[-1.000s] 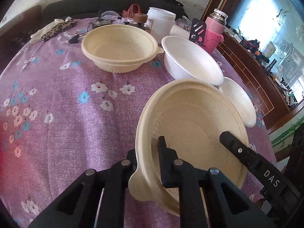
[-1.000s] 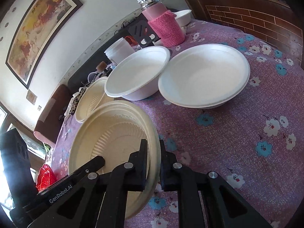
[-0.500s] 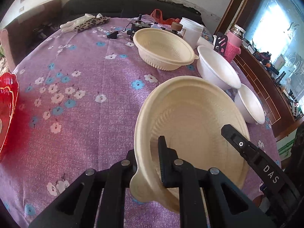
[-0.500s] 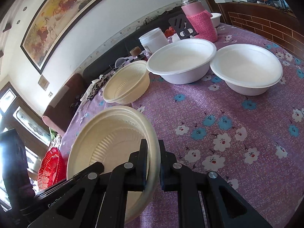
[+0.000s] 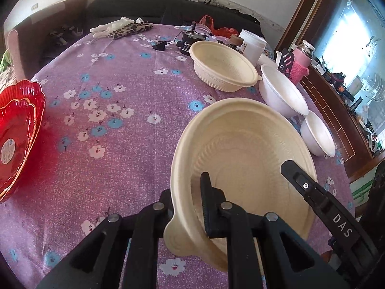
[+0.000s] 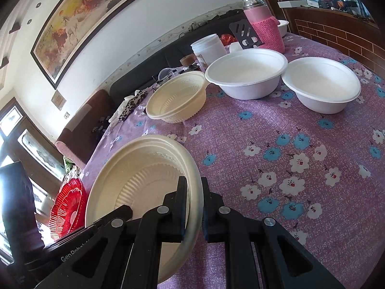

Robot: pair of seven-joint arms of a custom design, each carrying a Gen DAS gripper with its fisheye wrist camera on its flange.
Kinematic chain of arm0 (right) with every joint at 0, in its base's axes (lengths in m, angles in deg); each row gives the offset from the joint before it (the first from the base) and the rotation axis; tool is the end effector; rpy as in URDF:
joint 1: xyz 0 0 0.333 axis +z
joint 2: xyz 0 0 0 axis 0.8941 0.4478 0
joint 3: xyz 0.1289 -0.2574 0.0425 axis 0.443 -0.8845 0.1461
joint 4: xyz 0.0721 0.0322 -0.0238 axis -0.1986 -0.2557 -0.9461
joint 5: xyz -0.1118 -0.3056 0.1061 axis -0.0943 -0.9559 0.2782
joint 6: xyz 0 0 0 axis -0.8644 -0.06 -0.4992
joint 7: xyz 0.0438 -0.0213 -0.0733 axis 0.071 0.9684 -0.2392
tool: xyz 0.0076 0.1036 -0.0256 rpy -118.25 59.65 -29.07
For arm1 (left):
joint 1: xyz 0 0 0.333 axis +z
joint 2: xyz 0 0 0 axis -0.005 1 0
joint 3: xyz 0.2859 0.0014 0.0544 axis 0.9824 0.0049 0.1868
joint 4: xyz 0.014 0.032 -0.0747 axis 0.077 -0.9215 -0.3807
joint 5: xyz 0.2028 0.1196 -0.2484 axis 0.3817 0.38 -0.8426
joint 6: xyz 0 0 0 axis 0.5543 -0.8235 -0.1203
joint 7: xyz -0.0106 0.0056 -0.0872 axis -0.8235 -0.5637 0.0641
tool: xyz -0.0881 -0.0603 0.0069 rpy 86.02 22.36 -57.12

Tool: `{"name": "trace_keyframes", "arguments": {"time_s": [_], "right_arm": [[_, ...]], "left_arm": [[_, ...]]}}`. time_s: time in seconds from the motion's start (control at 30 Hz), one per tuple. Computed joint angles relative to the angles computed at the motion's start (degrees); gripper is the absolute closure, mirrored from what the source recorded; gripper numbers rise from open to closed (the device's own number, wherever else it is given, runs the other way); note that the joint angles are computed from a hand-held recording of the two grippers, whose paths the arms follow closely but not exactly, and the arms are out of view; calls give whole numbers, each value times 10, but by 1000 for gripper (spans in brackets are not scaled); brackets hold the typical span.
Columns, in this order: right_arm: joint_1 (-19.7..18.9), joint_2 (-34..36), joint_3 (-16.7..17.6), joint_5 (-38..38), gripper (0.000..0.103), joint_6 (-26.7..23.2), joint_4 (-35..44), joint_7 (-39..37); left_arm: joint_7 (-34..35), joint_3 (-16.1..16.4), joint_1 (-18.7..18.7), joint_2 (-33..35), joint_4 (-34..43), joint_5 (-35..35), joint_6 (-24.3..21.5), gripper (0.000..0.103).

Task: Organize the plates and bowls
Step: 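Lift the cream bowl and carry it over the stacked red plates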

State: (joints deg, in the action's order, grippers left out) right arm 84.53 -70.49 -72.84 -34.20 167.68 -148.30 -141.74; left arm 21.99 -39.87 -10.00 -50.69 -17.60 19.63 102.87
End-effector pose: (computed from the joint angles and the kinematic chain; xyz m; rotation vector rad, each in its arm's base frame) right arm 0.4981 0.2553 0.3982 -1.0449 2.0105 -0.4736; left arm 0.6114 -0.2619 0.4046 -1.6695 2.3303 -0.9561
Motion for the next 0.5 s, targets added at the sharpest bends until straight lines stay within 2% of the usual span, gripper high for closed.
{"name": "trace_keyframes", "arguments": {"time_s": [0.5], "right_arm": [[34, 24, 3, 59, 92, -24, 51, -77]], "left_arm": [[29, -4, 36, -44, -49, -42, 20, 88]]}}
